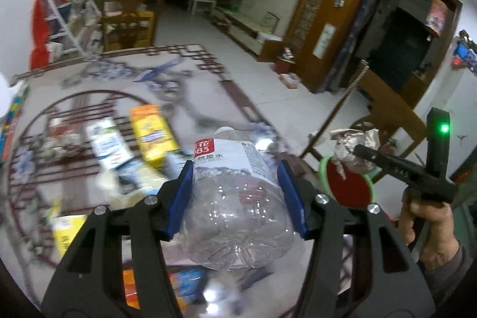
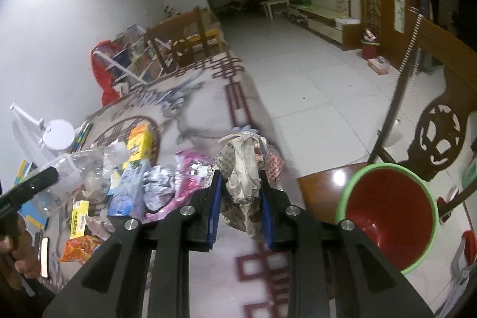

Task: Collect trash
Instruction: 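Carry both items to the red bin and open both tools to drop them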

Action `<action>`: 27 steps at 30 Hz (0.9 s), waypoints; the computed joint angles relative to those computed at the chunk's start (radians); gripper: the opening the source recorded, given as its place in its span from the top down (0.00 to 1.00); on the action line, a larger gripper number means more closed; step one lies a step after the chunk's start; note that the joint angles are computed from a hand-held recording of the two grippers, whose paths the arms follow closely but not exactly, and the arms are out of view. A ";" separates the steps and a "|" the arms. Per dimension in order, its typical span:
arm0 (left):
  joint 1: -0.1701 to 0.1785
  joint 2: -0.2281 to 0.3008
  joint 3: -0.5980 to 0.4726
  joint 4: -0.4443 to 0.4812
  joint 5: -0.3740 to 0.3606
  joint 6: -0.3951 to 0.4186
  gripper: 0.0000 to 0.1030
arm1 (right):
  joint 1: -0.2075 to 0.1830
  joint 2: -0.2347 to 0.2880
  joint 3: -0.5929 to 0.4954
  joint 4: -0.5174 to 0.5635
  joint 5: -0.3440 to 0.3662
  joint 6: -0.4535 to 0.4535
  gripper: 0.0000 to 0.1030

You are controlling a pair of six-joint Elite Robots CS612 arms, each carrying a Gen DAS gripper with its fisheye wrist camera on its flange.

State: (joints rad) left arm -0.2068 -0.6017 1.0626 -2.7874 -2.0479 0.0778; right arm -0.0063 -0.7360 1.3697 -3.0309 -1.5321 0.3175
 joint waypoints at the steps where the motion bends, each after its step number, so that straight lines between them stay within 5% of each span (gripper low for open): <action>1: -0.006 0.002 -0.005 0.006 -0.014 0.003 0.47 | -0.005 -0.007 0.012 -0.013 -0.006 0.005 0.79; 16: -0.147 0.039 -0.077 0.183 -0.193 0.138 0.47 | -0.117 -0.101 0.202 -0.069 -0.121 0.100 0.79; 27: -0.233 0.087 -0.133 0.338 -0.162 0.215 0.47 | -0.187 -0.092 0.272 -0.058 -0.075 0.167 0.79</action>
